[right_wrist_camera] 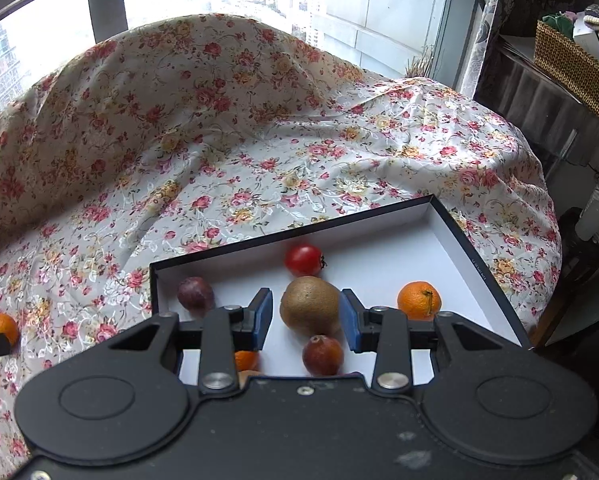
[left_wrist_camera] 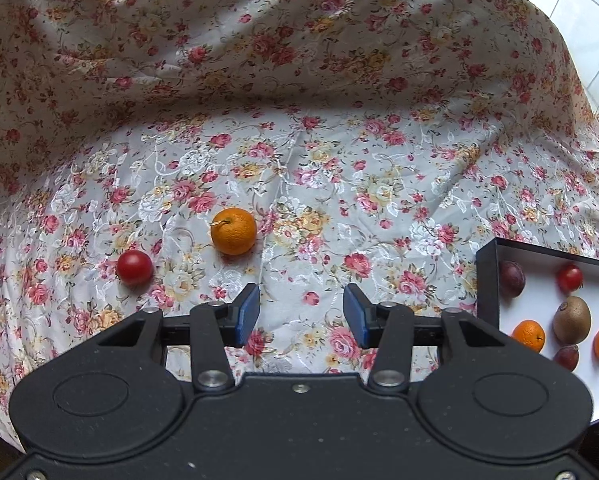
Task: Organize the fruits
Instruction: 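Withdraw both open grippers from the box toward the remaining fruits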
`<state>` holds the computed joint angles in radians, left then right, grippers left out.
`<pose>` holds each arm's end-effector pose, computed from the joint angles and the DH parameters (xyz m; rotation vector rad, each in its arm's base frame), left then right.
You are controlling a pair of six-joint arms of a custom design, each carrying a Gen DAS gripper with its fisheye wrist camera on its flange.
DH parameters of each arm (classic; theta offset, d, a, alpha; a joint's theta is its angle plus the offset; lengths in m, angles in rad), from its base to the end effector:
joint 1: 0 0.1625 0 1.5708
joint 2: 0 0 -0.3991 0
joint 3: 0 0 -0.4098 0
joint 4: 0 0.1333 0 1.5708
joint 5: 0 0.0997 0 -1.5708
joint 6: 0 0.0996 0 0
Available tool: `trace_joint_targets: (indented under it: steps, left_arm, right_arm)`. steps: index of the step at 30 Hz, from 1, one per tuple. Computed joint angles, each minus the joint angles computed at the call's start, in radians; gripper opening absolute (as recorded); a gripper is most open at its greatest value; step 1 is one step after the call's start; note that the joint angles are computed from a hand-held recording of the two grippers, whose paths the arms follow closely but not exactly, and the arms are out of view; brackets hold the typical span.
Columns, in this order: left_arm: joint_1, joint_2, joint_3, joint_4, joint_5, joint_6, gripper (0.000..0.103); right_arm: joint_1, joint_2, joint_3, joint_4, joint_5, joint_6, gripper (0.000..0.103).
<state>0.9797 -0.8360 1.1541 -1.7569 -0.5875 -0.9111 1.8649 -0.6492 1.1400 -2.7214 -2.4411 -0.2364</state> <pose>-0.2375 -0.7419 0.2626 -0.2789 2.2260 -0.7110 0.2859 -0.7467 0.2210 0.2366 -2.1950 0.7755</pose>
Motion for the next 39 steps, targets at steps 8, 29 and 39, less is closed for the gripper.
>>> trace_joint_targets:
  steps: [8,29,39]
  left_arm:
    - [0.031,-0.1,0.076,0.055,0.007,-0.128,0.055]
    - [0.115,-0.216,0.101,0.242,0.042,-0.316,0.055]
    - [0.131,-0.19,0.068,0.302,0.04,-0.293,0.055]
  right_arm:
    - [0.036,0.064,-0.059,0.121,0.088,0.058,0.039]
    - [0.094,0.377,-0.463,0.543,0.279,0.177,0.039]
    - [0.105,0.609,-0.859,0.777,0.367,0.201,0.039]
